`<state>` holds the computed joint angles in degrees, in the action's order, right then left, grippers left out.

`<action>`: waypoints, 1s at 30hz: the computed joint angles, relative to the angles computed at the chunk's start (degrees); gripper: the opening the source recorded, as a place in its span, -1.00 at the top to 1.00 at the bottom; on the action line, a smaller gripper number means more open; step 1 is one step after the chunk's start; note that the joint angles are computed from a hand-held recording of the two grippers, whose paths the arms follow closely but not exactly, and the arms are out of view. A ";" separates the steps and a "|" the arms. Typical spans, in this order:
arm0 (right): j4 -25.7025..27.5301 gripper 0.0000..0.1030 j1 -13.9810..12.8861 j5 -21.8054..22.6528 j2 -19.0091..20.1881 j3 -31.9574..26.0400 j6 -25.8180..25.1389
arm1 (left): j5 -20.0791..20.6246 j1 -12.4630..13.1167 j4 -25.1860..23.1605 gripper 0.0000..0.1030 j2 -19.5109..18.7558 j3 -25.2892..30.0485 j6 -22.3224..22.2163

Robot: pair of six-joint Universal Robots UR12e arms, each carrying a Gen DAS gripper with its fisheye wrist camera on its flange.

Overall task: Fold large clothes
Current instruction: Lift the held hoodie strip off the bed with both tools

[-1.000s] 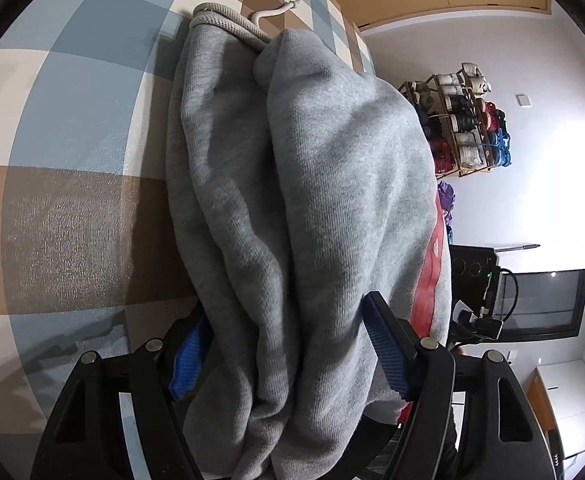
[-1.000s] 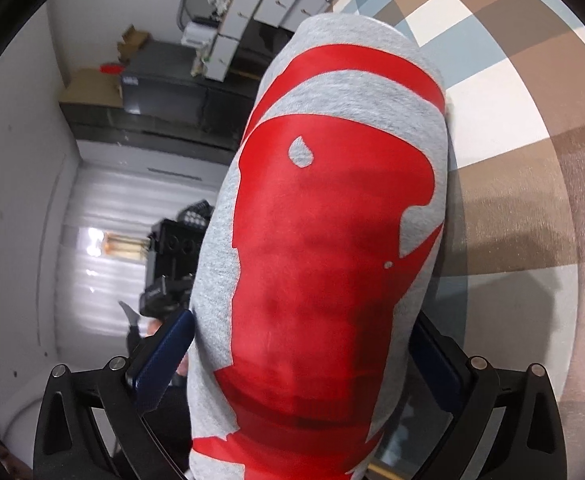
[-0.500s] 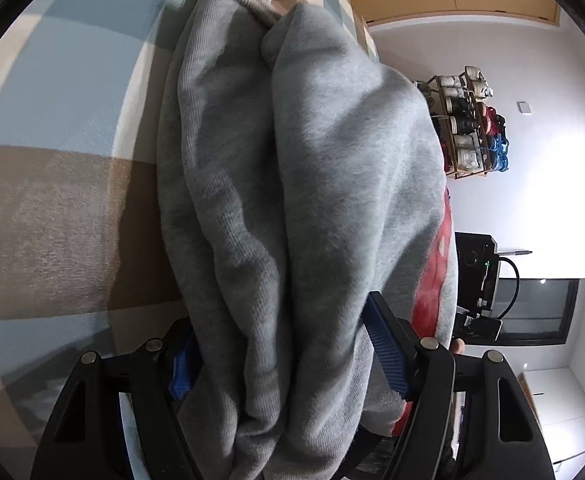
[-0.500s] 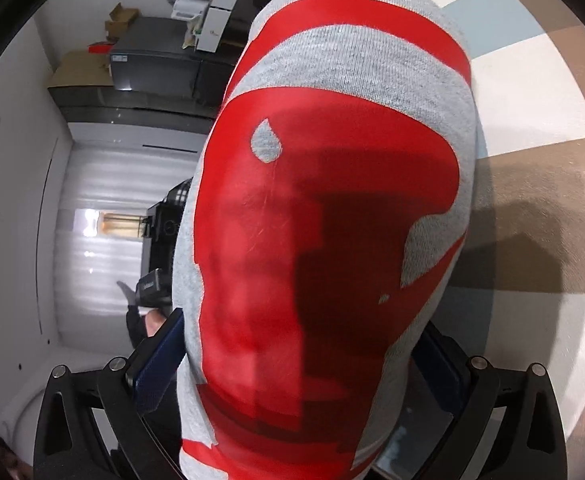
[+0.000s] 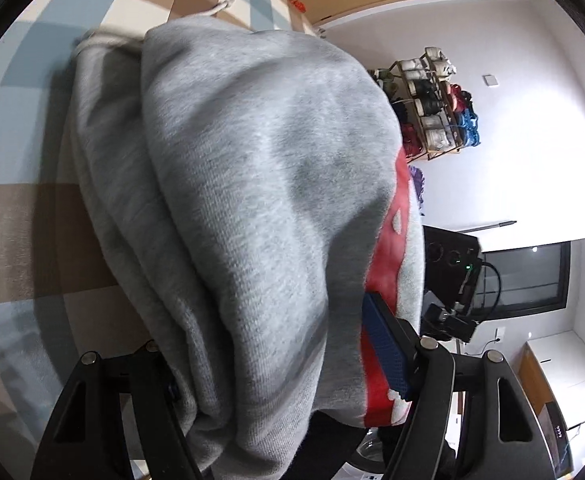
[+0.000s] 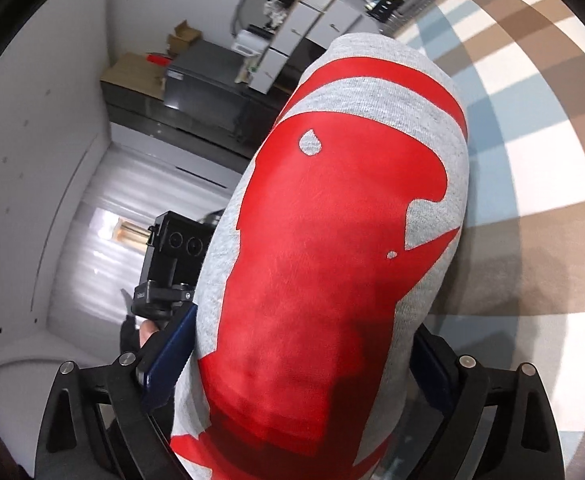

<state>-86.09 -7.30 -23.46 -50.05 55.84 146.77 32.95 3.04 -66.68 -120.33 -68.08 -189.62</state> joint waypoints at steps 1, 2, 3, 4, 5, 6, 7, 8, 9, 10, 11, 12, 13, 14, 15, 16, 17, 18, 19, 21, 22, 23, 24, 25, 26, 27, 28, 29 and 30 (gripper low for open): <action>0.54 -0.88 0.07 0.48 0.13 -0.30 -0.14 | -0.04 0.18 0.34 -0.32 0.25 -0.16 -0.17; 1.04 -0.88 0.16 0.79 0.20 -0.58 -0.35 | -0.07 0.34 0.86 -0.32 0.47 -0.57 -0.32; 1.59 -0.88 0.23 1.21 0.23 -0.81 -0.68 | -0.17 0.55 1.24 -0.32 0.74 -0.81 -0.58; 1.72 -0.88 0.25 1.63 0.24 -0.84 -0.93 | -0.07 0.75 1.71 -0.32 1.28 -1.40 -0.71; 2.47 -0.88 0.23 2.20 0.30 -1.07 -1.67 | 0.11 0.90 2.07 -0.32 1.53 -1.67 -0.86; 3.56 -0.88 -0.05 2.63 0.47 -1.28 -2.88 | 0.29 1.18 2.65 -0.32 2.00 -1.98 -1.23; 3.73 -0.88 -0.06 3.50 0.52 -1.25 -3.33 | 0.55 1.33 3.05 -0.32 2.33 -2.32 -1.27; 4.13 -0.88 0.11 4.27 0.55 -1.45 -3.68 | 0.79 1.54 3.48 -0.32 2.68 -2.59 -1.29; 4.74 -0.87 0.25 5.13 0.59 -1.76 -4.28 | 0.78 1.93 3.79 -0.32 3.32 -3.29 -1.13; 5.35 -0.87 0.33 5.63 0.70 -1.98 -4.88 | 0.92 2.17 4.52 -0.32 3.76 -3.67 -1.71; 6.24 -0.87 0.50 6.31 0.82 -2.43 -5.39 | 1.03 2.44 4.71 -0.32 4.13 -3.86 -1.71; 6.86 -0.86 0.73 6.90 0.88 -2.80 -6.06 | 1.34 2.75 5.00 -0.32 4.61 -4.12 -1.68; 7.00 -0.86 1.03 7.16 0.85 -2.99 -6.26 | 1.63 2.90 5.39 -0.32 4.92 -4.32 -1.88; 8.12 -0.86 1.41 7.22 1.01 -3.75 -7.18 | 1.94 3.19 5.66 -0.32 5.31 -4.59 -1.72; 8.87 -0.85 1.72 6.75 1.17 -4.38 -7.68 | 2.22 3.56 5.70 -0.32 5.72 -5.04 -1.19; 9.10 -0.85 2.01 6.25 1.24 -4.58 -7.67 | 2.90 3.83 5.99 -0.32 6.06 -5.66 -0.85; 10.42 -0.85 2.31 5.40 1.50 -5.21 -8.33 | 3.54 4.02 6.09 -0.32 6.26 -6.15 -0.57; 10.94 -0.85 2.80 3.99 1.83 -5.99 -8.12 | 4.16 4.25 6.35 -0.32 6.38 -6.92 -0.86; 11.13 -0.85 3.18 2.04 2.13 -6.52 -7.42 | 4.62 3.90 6.69 -0.32 5.76 -6.47 -2.11; 14.81 -0.86 3.86 -2.38 3.51 -9.09 -6.58 | 4.41 4.24 6.47 -0.32 5.52 -8.11 -4.22; 18.31 -0.89 4.10 -5.13 4.81 -11.28 -5.88 | 3.96 4.48 5.75 -0.32 5.38 -8.59 -4.40; 20.93 -0.92 4.31 -7.80 5.94 -13.05 -4.82 | 3.58 4.61 4.81 -0.32 5.31 -9.06 -4.01; 22.32 -1.00 4.41 -10.16 6.77 -14.16 -3.74 | 3.28 4.71 5.05 -0.32 5.32 -9.91 -3.91; 22.92 -1.00 4.29 -10.38 7.07 -14.39 -3.62 | 2.51 4.91 5.37 -0.32 5.52 -10.52 -4.03; 25.39 -1.00 4.03 -9.82 7.85 -15.48 -4.31 | 1.63 5.09 6.44 -0.32 5.70 -11.23 -4.21; 28.33 -1.00 3.68 -8.40 8.75 -16.85 -4.97 | 1.44 5.24 7.54 -0.32 5.98 -11.78 -4.07; 29.51 -1.00 3.45 -7.57 9.26 -17.64 -4.53 | 1.64 5.23 7.61 -0.32 6.09 -11.37 -3.94; 29.74 -1.00 3.22 -6.71 9.73 -18.27 -3.22 | 1.66 5.29 7.44 -0.32 6.18 -11.36 -3.54; 29.78 -1.00 3.24 -6.78 10.18 -19.17 -2.47 | 1.39 5.40 6.94 -0.32 6.19 -11.33 -3.34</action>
<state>-56.31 -4.06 -30.24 -39.87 36.67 144.30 34.35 8.44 -59.74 -114.15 -79.41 -192.96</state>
